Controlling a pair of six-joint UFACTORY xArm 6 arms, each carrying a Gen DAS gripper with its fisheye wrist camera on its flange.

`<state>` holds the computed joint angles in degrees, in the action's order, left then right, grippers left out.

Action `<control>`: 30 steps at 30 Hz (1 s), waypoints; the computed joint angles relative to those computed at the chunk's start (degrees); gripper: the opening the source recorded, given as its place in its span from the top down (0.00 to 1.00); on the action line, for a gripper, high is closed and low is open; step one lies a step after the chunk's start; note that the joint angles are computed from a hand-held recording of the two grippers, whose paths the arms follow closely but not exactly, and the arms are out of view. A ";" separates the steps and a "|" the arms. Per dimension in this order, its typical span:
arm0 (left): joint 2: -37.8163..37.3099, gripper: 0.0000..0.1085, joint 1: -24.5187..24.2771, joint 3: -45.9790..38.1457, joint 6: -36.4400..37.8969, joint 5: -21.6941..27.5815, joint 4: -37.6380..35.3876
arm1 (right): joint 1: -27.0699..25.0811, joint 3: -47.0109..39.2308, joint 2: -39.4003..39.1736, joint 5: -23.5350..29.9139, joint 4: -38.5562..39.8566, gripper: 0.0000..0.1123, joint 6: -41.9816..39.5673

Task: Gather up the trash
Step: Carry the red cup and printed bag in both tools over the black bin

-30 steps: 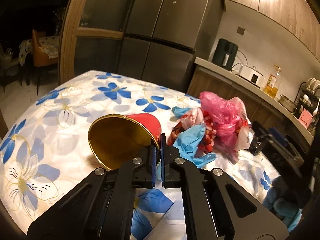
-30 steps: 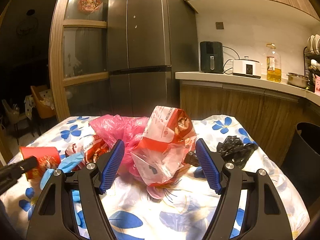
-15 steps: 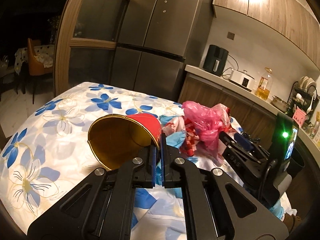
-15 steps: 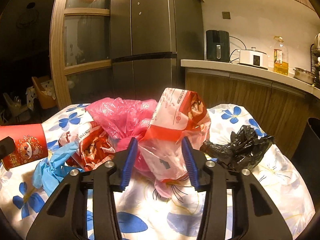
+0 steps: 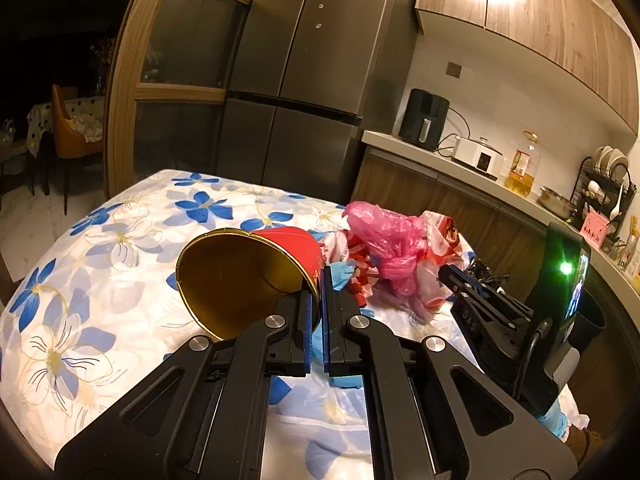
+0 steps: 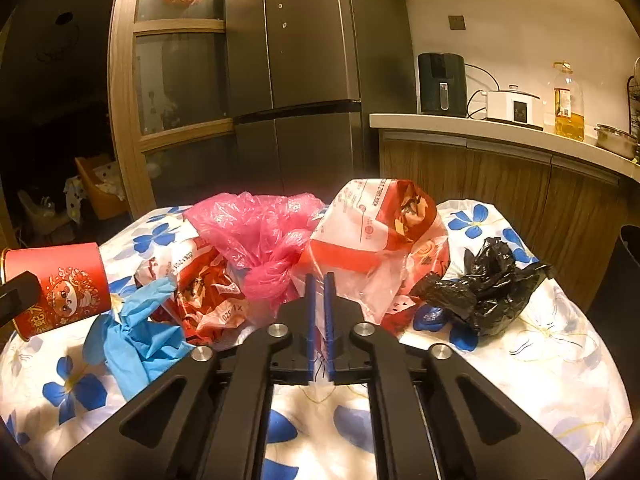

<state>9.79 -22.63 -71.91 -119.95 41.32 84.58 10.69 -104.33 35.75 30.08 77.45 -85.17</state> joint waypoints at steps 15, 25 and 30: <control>-0.44 0.98 -3.96 -1.39 0.71 3.73 0.56 | -4.84 8.00 -8.75 6.58 8.38 0.99 -9.36; 0.00 0.98 -6.34 -3.06 1.12 5.02 1.25 | -7.87 11.81 -13.38 10.59 10.68 0.99 -11.54; 0.41 0.98 -7.19 -4.12 1.60 5.31 1.54 | -9.85 12.81 -14.82 13.20 10.94 0.99 -11.08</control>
<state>10.20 -29.83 -76.02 -118.35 46.63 86.12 0.84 -91.53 20.93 43.28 88.39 -96.25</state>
